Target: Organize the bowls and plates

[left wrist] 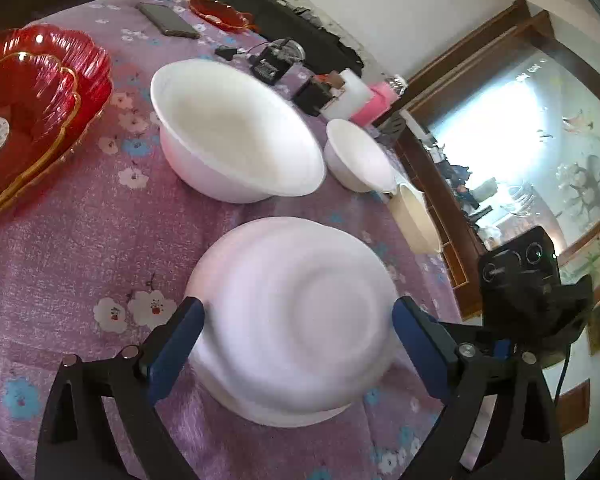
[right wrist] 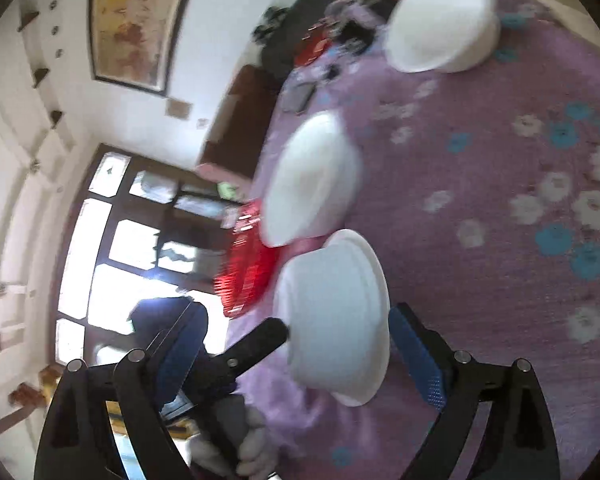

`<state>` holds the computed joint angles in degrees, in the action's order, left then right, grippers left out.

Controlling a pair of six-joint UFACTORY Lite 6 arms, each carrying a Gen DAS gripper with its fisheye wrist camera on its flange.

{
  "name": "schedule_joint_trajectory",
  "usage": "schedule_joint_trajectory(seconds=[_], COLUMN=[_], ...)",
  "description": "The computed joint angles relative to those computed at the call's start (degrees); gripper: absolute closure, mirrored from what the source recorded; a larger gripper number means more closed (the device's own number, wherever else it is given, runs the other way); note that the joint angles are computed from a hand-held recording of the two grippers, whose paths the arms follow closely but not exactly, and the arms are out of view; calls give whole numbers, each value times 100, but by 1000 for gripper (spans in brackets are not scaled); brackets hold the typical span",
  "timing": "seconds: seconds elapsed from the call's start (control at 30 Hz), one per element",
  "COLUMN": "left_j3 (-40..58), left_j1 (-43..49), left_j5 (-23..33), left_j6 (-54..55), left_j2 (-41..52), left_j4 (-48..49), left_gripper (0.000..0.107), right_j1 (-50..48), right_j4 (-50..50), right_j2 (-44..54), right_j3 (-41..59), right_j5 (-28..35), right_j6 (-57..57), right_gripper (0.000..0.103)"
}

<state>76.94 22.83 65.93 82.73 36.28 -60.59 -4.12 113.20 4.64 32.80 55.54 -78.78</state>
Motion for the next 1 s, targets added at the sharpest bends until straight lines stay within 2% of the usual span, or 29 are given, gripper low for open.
schedule_joint_trajectory(seconds=[0.07,0.13,0.2,0.23,0.3,0.43,0.5,0.6,0.67,0.73,0.8,0.83,0.87,0.93,1.0], left_j3=[-233,-370,-435,-469,-430,-13,264,383,242,198,36,86,110,-222,-401], left_j1=[-17,-44,-109,-137,-75,236,274,264,148,-14,-210,-318,-447,-595,-781], left_j5=[-59,-86,71,86,94,-7,66,61,-97,-53,-21,247,473,325,432], left_j6=[262,359,401,403,343,114,-161,-304,-295,-377,-436,-562,-723,-613,-441], left_j2=[-210,-250,-177,-169,-144,47,263,416,279,239,117,207,295,11,-246], left_j4=[97,180,266,312,382,378,420,366,394,481,495,555,628,482,393], left_gripper=[9,11,11,11,11,11,11,11,11,11,8,8,6,5,5], right_j1=[225,653,1266,1464,1890,1736,1699,1357,1236,922,774,618,592,572,448], right_j4=[-45,84,-39,-141,-98,-818,-736,455,1189,1153,846,715,738,1091,1333], right_j2=[134,-152,13,16,-317,-833,-513,235,840,1125,1571,1771,1865,1898,1871], right_j3=[240,410,1001,1203,1364,1179,1192,1027,978,826,973,1009,990,779,468], right_j5=[564,320,270,-31,-1172,-3571,-4130,-3802,-3128,-2186,-987,-474,-202,42,441], right_j6=[115,10,189,379,440,1124,1142,190,-493,-685,-207,-129,-202,-670,-866], right_gripper=[11,11,11,12,12,12,12,12,12,11,12,12,12,12,13])
